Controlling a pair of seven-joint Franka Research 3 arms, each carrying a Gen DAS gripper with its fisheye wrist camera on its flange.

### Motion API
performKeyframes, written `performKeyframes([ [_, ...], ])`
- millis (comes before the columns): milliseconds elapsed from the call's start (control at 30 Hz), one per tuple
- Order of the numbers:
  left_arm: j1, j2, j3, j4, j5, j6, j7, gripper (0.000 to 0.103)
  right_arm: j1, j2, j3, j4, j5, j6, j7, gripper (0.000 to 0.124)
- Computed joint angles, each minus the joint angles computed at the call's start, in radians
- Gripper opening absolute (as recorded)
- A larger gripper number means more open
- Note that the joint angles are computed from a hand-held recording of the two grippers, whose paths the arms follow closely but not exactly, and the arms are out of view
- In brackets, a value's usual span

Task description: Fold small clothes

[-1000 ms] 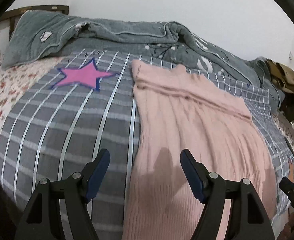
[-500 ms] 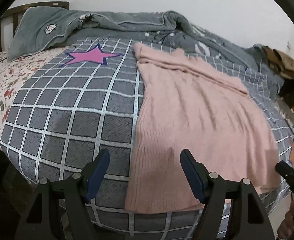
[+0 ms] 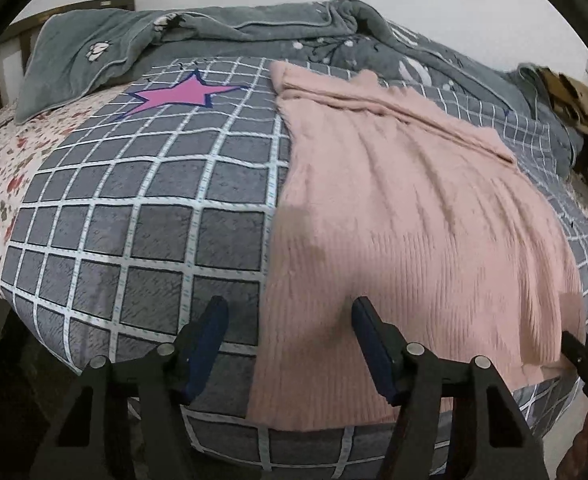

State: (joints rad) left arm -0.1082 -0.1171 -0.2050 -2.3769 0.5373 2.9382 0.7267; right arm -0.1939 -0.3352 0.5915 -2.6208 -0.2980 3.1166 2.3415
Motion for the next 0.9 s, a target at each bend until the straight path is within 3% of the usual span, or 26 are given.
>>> performKeyframes([
  [100,-0.001,0.007,-0.006,0.01,0.016,-0.021,-0.004,0.062,-0.028,0.005,0.028,0.006,-0.015,0.007,0.015,0.05],
  [200,-0.005,0.009,-0.001,0.009,0.01,-0.01,0.0,0.054,-0.062,0.006,0.064,0.012,-0.028,0.014,0.034,0.049],
  [267,0.005,0.01,-0.008,0.01,0.048,-0.004,-0.033,0.035,-0.118,0.001,0.12,0.02,-0.049,0.015,0.057,0.038],
  [300,0.008,0.01,-0.01,0.012,0.068,-0.005,-0.047,0.029,-0.146,-0.002,0.148,0.025,-0.062,0.014,0.066,0.025],
  [333,0.011,0.008,-0.011,0.011,0.084,0.003,-0.058,0.016,-0.157,-0.002,0.161,0.027,-0.069,0.018,0.069,0.011],
  [367,0.019,0.006,-0.016,0.012,0.118,0.001,-0.086,0.008,-0.154,0.0,0.158,0.025,-0.07,0.025,0.064,0.009],
  [467,0.028,-0.004,-0.014,0.006,0.158,0.016,-0.128,0.007,-0.216,-0.05,0.22,0.008,-0.073,0.06,0.073,0.005],
  [533,0.035,-0.011,-0.014,0.0,0.178,0.025,-0.145,0.007,-0.206,-0.076,0.201,-0.02,-0.048,0.107,0.051,0.005],
  [633,0.042,-0.021,-0.006,-0.015,0.175,0.047,-0.15,0.007,-0.143,-0.099,0.113,-0.067,0.01,0.17,0.033,0.005],
  [800,0.019,-0.039,0.035,-0.063,0.028,0.116,-0.034,0.007,-0.005,-0.082,-0.06,-0.117,0.077,0.236,-0.005,0.004],
  [900,0.003,-0.037,0.044,-0.07,-0.052,0.12,0.039,0.007,-0.056,-0.072,0.016,-0.096,0.112,0.194,-0.042,0.004],
])
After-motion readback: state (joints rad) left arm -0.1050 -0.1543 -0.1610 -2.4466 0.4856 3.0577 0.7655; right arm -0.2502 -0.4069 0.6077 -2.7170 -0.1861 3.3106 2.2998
